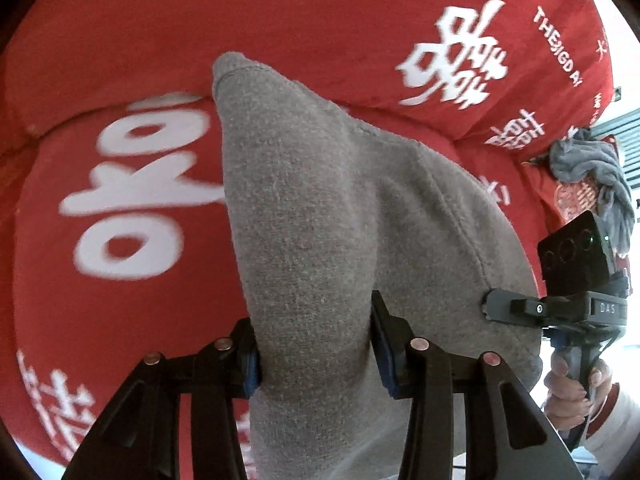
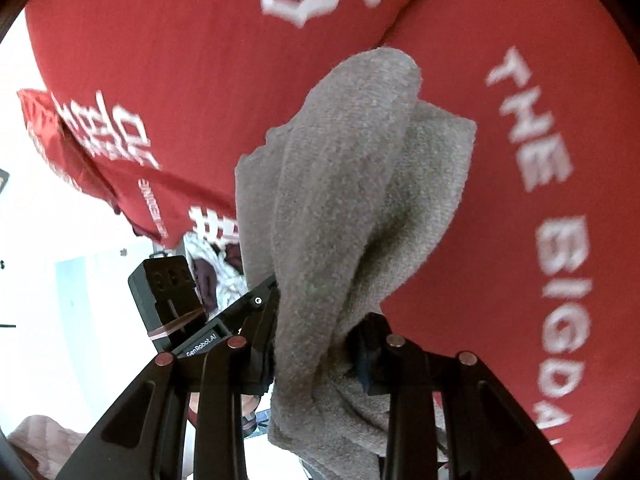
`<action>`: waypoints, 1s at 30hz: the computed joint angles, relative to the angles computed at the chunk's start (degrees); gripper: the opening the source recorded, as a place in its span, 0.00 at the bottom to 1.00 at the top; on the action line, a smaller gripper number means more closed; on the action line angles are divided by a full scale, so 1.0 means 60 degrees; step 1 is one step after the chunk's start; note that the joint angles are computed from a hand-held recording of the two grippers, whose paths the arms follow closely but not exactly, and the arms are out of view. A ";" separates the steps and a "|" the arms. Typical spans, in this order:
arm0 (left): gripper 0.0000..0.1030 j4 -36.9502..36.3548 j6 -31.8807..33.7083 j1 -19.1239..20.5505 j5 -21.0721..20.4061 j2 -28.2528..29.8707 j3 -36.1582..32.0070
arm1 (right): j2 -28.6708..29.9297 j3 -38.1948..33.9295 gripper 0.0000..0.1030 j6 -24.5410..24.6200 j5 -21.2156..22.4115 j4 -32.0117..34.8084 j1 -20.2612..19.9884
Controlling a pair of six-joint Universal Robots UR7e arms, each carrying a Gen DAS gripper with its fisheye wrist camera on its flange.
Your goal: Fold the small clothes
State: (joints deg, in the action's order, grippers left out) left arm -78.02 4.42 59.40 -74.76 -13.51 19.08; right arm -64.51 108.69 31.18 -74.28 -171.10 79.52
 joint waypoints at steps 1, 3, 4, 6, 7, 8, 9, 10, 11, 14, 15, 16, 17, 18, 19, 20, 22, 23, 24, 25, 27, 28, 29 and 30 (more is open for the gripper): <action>0.44 -0.0030 -0.0028 0.0114 0.0172 -0.0239 0.0273 | 0.0264 -0.0075 0.32 0.0148 -0.0005 -0.0162 0.0125; 0.44 -0.0239 -0.0024 0.0241 0.0373 -0.0566 0.0779 | 0.0702 -0.0246 0.32 0.0343 0.0031 -0.0361 0.0259; 0.44 -0.0302 -0.0026 0.0337 0.0471 -0.0695 0.0934 | 0.0936 -0.0371 0.32 0.0430 0.0036 -0.0433 0.0326; 0.44 -0.0309 -0.0083 0.0494 0.0603 -0.0789 0.1029 | 0.1313 -0.0540 0.32 0.0515 0.0040 -0.0516 0.0411; 0.44 -0.0297 -0.0096 0.0607 0.0655 -0.0818 0.1035 | 0.1464 -0.0644 0.32 0.0528 -0.0022 -0.0490 0.0459; 0.44 -0.0328 -0.0104 0.0662 0.0702 -0.0844 0.1084 | 0.1658 -0.0820 0.32 0.0537 -0.0143 -0.0420 0.0540; 0.44 -0.0449 -0.0077 0.0729 0.0765 -0.0919 0.1247 | 0.1805 -0.0964 0.32 0.0544 -0.0254 -0.0346 0.0623; 0.44 -0.0589 -0.0065 0.0769 0.0864 -0.0987 0.1424 | 0.1902 -0.1091 0.32 0.0509 -0.0385 -0.0221 0.0680; 0.44 -0.0647 -0.0063 0.0800 0.0933 -0.1025 0.1527 | 0.2119 -0.1460 0.32 0.0504 -0.0636 0.0027 0.0828; 0.45 -0.0896 -0.0091 0.0936 0.1115 -0.1169 0.1904 | 0.2271 -0.1770 0.32 0.0328 -0.1215 0.0537 0.0960; 0.45 -0.0980 -0.0082 0.0981 0.1066 -0.1203 0.1970 | 0.2336 -0.1890 0.32 0.0336 -0.1403 0.0675 0.1002; 0.45 -0.1005 -0.0066 0.1031 0.0963 -0.1211 0.1947 | 0.2350 -0.1869 0.32 0.0340 -0.1441 0.0615 0.0990; 0.45 -0.0978 -0.0026 0.1085 0.0854 -0.1193 0.1863 | 0.2335 -0.1817 0.32 0.0351 -0.1477 0.0550 0.0963; 0.45 -0.0980 -0.0020 0.1088 0.0830 -0.1177 0.1848 | 0.2310 -0.1804 0.32 0.0334 -0.1623 0.0597 0.0964; 0.45 -0.0955 0.0032 0.1103 0.0831 -0.1168 0.1829 | 0.2282 -0.1794 0.33 0.0283 -0.1768 0.0680 0.0969; 0.45 -0.0979 0.0067 0.1096 0.0856 -0.1179 0.1875 | 0.2255 -0.1819 0.33 0.0204 -0.2053 0.0897 0.0995; 0.46 -0.1093 0.0119 0.1062 0.0920 -0.1229 0.2033 | 0.2265 -0.1927 0.33 0.0195 -0.2513 0.1267 0.1049; 0.47 -0.1164 0.0157 0.1047 0.0968 -0.1270 0.2130 | 0.2253 -0.1903 0.33 0.0218 -0.2614 0.1295 0.1053; 0.49 -0.1228 0.0155 0.1024 0.1029 -0.1307 0.2223 | 0.2255 -0.1927 0.33 0.0237 -0.2736 0.1352 0.1083; 0.52 -0.1292 0.0120 0.0998 0.1138 -0.1353 0.2322 | 0.2259 -0.2033 0.34 0.0218 -0.3062 0.1593 0.1174; 0.53 -0.1248 -0.0001 0.0943 0.1423 -0.1405 0.2381 | 0.2202 -0.2257 0.35 0.0127 -0.3939 0.2339 0.1387; 0.54 -0.1113 -0.0064 0.0923 0.1552 -0.1409 0.2301 | 0.2206 -0.2495 0.36 0.0005 -0.4574 0.2894 0.1598; 0.66 -0.1031 -0.0125 0.0901 0.1717 -0.1423 0.2263 | 0.2188 -0.2601 0.37 -0.0070 -0.4960 0.3193 0.1728; 0.73 -0.1057 -0.0153 0.0884 0.1888 -0.1469 0.2317 | 0.2198 -0.2736 0.38 -0.0092 -0.5322 0.3504 0.1867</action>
